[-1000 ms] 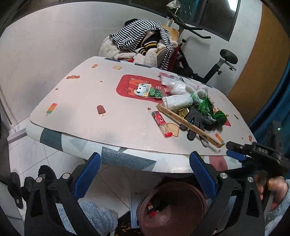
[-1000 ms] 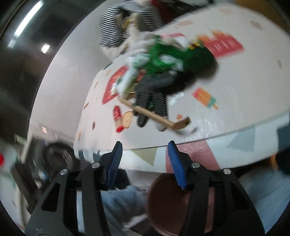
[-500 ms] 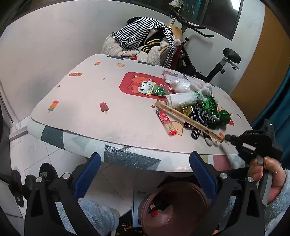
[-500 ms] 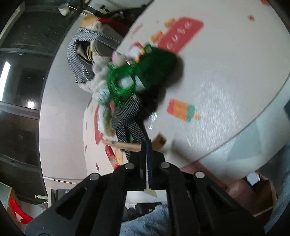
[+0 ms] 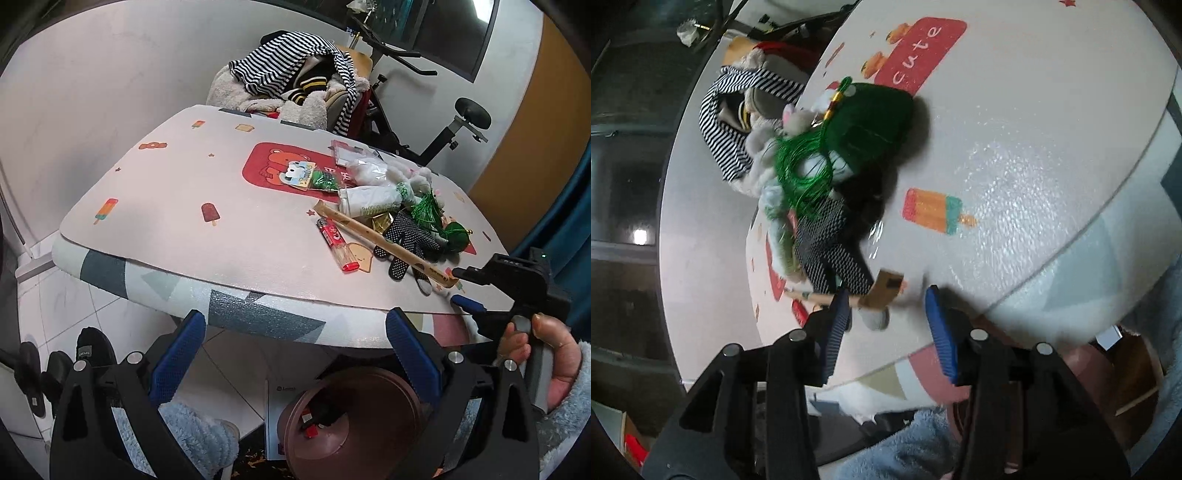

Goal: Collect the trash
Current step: 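Reach the right gripper to the wooden stick and grasp it, then grasp the red lighter with the left gripper while the right gripper carries the stick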

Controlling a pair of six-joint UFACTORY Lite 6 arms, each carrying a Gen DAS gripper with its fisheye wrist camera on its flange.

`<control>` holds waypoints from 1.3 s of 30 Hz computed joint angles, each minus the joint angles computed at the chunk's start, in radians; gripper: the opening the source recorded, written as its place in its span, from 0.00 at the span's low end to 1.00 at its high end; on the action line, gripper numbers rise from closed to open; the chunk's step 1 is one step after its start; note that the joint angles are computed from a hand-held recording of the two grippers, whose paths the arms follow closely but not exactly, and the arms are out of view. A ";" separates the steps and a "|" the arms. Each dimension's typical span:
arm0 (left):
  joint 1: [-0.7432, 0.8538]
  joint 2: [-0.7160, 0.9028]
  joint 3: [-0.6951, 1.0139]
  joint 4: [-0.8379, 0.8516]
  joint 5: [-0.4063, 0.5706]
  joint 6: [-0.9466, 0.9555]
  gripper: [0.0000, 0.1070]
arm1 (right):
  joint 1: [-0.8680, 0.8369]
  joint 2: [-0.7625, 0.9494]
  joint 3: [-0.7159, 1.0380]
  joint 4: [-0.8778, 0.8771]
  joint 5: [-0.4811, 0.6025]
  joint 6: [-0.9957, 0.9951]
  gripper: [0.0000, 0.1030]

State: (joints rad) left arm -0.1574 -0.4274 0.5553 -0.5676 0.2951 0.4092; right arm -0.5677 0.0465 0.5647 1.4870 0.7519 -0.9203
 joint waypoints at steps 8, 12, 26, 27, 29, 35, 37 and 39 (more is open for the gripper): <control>0.037 0.003 -0.008 -0.066 0.013 0.074 0.89 | 0.060 0.044 0.035 0.080 -0.006 -0.030 0.09; 0.043 0.008 -0.006 -0.107 0.020 0.120 0.89 | 0.062 -0.081 0.018 0.057 -0.048 -0.062 0.07; 0.021 0.053 0.046 -0.146 0.056 0.143 0.79 | -0.026 -0.534 0.200 -0.206 0.095 -0.203 0.05; 0.023 0.083 0.069 -0.154 0.069 0.140 0.76 | -0.047 -0.535 0.223 -0.224 0.135 -0.208 0.05; 0.031 0.154 0.120 -0.199 0.095 0.166 0.73 | -0.073 -0.536 0.251 -0.260 0.194 -0.205 0.05; 0.007 0.455 0.344 -0.288 0.099 0.145 0.57 | -0.159 -0.542 0.246 -0.332 0.338 -0.184 0.05; -0.002 0.585 0.461 -0.284 0.107 0.092 0.55 | -0.187 -0.552 0.230 -0.336 0.386 -0.189 0.05; -0.022 0.710 0.586 -0.233 0.110 0.002 0.54 | -0.201 -0.557 0.219 -0.340 0.419 -0.198 0.05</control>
State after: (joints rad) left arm -0.1794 0.2828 1.1414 -0.8010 0.4047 0.4111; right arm -0.7687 -0.5103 0.7832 1.1472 1.1711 -1.1183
